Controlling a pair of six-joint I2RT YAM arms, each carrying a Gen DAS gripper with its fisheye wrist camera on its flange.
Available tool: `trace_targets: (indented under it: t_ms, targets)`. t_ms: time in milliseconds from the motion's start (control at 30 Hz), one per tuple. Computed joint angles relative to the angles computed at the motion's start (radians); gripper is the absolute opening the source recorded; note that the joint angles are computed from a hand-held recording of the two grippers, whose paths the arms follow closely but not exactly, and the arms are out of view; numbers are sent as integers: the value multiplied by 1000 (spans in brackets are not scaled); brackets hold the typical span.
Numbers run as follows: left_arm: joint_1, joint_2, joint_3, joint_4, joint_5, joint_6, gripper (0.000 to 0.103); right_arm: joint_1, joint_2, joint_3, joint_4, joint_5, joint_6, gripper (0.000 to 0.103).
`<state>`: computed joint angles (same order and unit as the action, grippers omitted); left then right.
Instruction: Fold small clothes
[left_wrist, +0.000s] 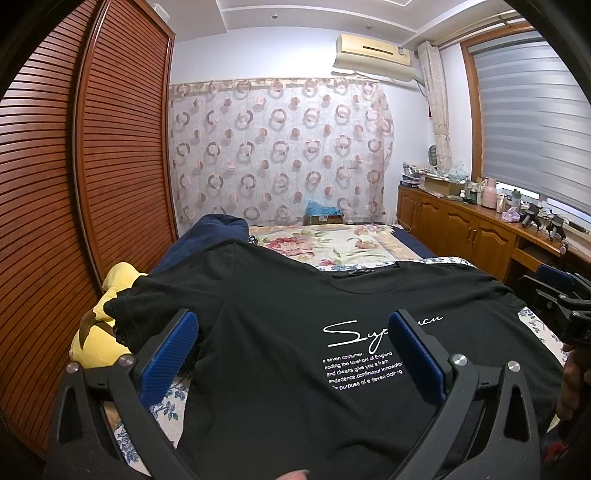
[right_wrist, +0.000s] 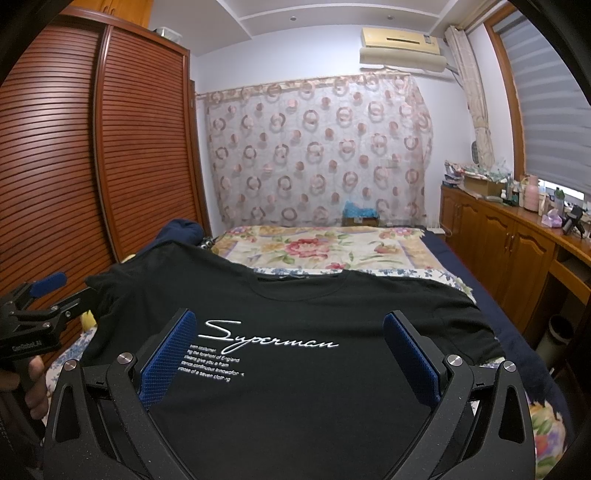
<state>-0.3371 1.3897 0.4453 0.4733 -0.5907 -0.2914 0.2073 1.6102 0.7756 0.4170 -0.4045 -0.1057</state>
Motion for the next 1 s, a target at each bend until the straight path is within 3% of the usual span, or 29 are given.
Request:
trace_targets:
  t_ms: [833, 1000]
  targets:
    - [-17, -8, 7, -21, -17, -8, 103, -3, 37, -39, 82, -6, 2, 103]
    - [-14, -20, 26, -74, -6, -18, 103, 5, 53, -35, 84, -16, 0, 103]
